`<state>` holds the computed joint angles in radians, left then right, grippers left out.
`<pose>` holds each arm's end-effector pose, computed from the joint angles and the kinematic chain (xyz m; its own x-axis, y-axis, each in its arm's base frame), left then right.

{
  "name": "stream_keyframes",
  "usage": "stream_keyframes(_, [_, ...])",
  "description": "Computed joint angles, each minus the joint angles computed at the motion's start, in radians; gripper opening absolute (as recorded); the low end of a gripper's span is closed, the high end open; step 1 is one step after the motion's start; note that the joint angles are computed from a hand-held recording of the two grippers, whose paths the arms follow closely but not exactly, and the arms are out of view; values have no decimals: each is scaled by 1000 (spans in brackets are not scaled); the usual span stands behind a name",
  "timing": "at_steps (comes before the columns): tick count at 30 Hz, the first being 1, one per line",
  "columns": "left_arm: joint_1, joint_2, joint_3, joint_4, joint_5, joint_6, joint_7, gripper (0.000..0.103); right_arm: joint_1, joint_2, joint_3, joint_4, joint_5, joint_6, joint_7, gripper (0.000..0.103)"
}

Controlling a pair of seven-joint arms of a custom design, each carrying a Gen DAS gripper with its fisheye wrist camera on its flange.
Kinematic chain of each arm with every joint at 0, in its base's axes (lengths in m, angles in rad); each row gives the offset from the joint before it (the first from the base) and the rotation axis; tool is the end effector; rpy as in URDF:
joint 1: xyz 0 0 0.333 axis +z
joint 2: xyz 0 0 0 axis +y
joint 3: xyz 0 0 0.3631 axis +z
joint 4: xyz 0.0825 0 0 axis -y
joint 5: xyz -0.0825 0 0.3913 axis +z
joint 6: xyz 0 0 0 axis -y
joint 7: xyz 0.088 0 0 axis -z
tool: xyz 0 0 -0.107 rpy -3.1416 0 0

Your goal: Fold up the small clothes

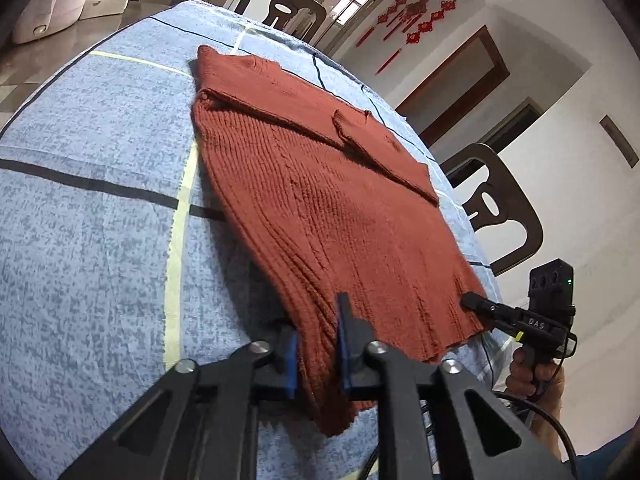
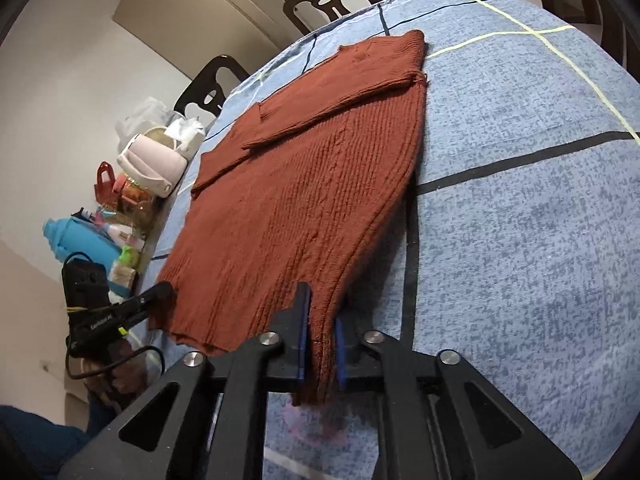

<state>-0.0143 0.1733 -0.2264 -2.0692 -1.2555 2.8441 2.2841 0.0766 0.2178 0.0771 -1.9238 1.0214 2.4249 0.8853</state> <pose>0.6071 -0.0913 0.4312 -0.0207 -0.8264 0.5627 -0.7970 -0.3262 -0.5084 0.6405 0.0994 0.4516 0.2481 -0.7730 -0.5838 -0.9002 0.0387 -0.4337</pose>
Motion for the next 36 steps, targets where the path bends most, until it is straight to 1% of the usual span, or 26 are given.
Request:
stream_keyframes(2, [3,-14,-3,-7,-30,13,42,13,-5,-16,1,-12,25,13,-25,8])
stream_keyframes(5, [9,-44,4,-18,-115,10,134,13,-11,-38,-4,-28,72,23,-70,8])
stream_keyframes(7, [4,-48,18,-21,-130,-2,153,13,-10,-38,-12,-32,76,23,-71,8])
stream_keyframes(10, [2,-36,34,-24,-96,-27,112,12,-7,-16,-20,-27,46,11,-30,8])
stream_keyframes(12, [4,-33,35,-24,-97,-34,103,12,-11,-7,-18,-25,40,2,-17,7])
stream_keyframes(17, [5,-66,41,-14,-224,-18,232,12,-22,-25,-13,-13,73,-4,-62,7])
stream_keyframes(20, [-2,-67,52,21,-240,-4,266,12,-25,-23,-13,17,103,-10,-93,7])
stream_keyframes(23, [-7,-47,56,76,-190,14,249,12,-31,-1,-11,79,136,-29,-115,7])
stream_keyframes(27, [1,9,50,173,-69,46,190,12,-34,55,-1,192,138,-20,-112,7])
stream_keyframes(29, [15,51,47,232,12,44,117,12,-41,101,8,269,132,-20,-106,7])
stream_keyframes(32, [27,118,51,319,143,48,-1,12,-58,191,28,402,104,-38,-51,7])
stream_keyframes(35, [27,193,72,407,281,26,-135,12,-68,292,47,534,43,-50,46,7])
stream_keyframes(36, [18,222,88,436,337,18,-191,12,-66,330,50,580,14,-53,88,7])
